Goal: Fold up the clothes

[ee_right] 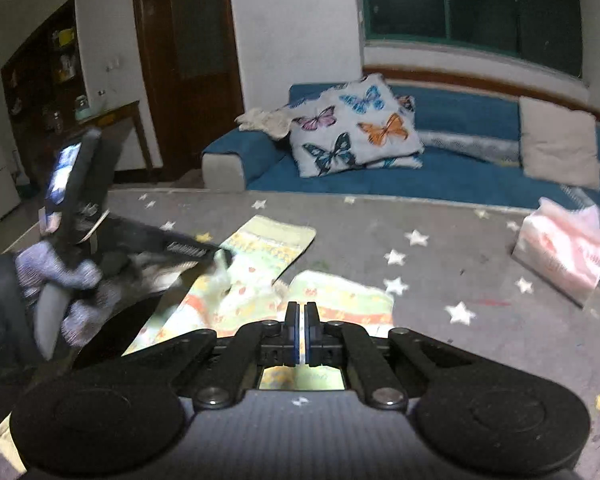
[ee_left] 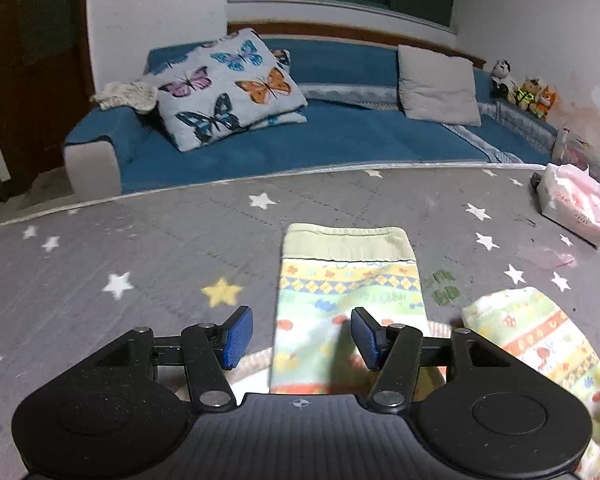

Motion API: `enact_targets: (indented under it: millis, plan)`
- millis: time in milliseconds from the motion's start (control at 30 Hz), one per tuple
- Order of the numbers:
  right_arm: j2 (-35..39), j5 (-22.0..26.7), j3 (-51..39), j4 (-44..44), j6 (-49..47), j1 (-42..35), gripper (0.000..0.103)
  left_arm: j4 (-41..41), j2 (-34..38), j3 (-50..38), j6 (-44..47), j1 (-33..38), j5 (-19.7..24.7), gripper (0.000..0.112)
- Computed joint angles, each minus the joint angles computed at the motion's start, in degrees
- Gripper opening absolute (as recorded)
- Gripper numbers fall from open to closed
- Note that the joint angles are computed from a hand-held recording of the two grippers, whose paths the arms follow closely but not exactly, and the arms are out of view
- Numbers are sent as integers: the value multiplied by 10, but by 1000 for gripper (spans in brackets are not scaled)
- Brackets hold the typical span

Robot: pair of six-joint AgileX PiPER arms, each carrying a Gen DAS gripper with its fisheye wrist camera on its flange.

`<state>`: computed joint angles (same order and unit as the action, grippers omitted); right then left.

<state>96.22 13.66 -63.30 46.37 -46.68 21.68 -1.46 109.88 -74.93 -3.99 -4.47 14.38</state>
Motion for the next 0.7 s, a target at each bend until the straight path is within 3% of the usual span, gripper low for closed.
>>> enact_targets:
  millis: [100, 200, 433, 500, 533, 600, 700]
  plan:
    - [14, 18, -8, 74, -86, 8, 12, -15, 23, -31, 17, 3, 15, 57]
    - [43, 41, -39, 102, -123, 24, 35, -13, 40, -57, 13, 4, 26, 57]
    - [144, 67, -148, 14, -12, 67, 37, -72, 51, -81, 72, 15, 39, 57]
    - [170, 72, -178, -53, 52, 74, 35, -86, 56, -89, 81, 17, 46, 57]
    - [183, 75, -193, -80, 79, 78, 29, -86, 58, -93, 79, 17, 48, 57]
    - [188, 80, -192, -83, 82, 77, 11, -68, 63, -97, 65, 14, 46, 57]
    - [160, 53, -152, -73, 71, 73, 4, -44, 68, -102, 46, 7, 42, 56]
